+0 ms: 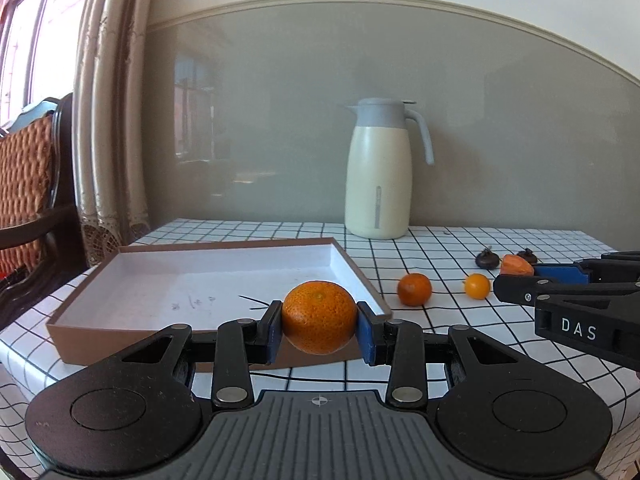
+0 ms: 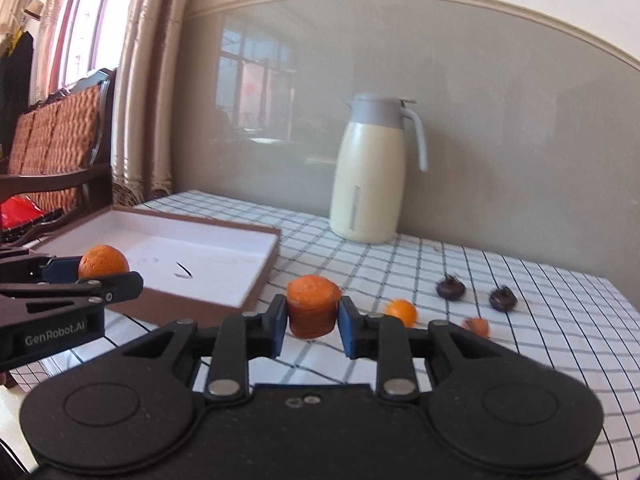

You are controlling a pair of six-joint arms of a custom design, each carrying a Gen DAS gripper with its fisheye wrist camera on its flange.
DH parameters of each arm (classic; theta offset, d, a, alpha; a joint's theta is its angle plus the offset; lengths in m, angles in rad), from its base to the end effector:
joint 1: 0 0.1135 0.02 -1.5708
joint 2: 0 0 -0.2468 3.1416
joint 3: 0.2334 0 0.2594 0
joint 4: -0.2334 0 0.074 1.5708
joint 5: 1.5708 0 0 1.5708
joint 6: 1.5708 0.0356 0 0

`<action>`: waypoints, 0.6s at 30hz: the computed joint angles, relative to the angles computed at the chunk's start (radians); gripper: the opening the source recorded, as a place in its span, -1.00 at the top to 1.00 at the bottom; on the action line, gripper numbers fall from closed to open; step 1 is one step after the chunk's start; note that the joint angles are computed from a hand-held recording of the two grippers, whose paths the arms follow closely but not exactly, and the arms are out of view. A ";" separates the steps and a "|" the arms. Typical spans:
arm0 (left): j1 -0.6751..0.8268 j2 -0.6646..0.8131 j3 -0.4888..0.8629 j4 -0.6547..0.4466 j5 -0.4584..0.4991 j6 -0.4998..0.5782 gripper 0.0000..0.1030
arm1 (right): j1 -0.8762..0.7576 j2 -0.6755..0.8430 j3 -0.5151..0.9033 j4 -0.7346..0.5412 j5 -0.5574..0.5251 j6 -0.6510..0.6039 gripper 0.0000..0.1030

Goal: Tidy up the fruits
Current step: 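Carry the orange into the white tray and open the left gripper while the right carries its piece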

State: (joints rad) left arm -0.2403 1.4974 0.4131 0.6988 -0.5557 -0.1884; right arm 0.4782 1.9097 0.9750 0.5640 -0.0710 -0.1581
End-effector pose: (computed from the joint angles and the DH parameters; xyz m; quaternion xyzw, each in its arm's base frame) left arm 0.2662 -0.0459 0.1254 -0.1325 0.8014 0.1080 0.5732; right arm 0.3560 0.1874 0.1392 -0.2770 0.7771 0.1188 0.5524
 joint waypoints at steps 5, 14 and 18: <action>0.127 -0.112 -0.054 -0.018 0.044 0.017 0.26 | 0.047 0.030 0.081 -0.023 -0.014 -0.011 0.64; 0.382 -0.087 -0.028 0.006 0.147 0.065 0.26 | 0.090 0.170 0.300 -0.105 -0.037 -0.022 0.64; 0.457 -0.006 0.023 0.015 0.182 0.065 0.26 | 0.103 0.254 0.424 -0.164 -0.045 -0.011 0.64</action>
State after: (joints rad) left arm 0.2165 1.4919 0.4362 0.7141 -0.3735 -0.1233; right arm 0.5814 2.1636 1.3994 0.4004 -0.1157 -0.1691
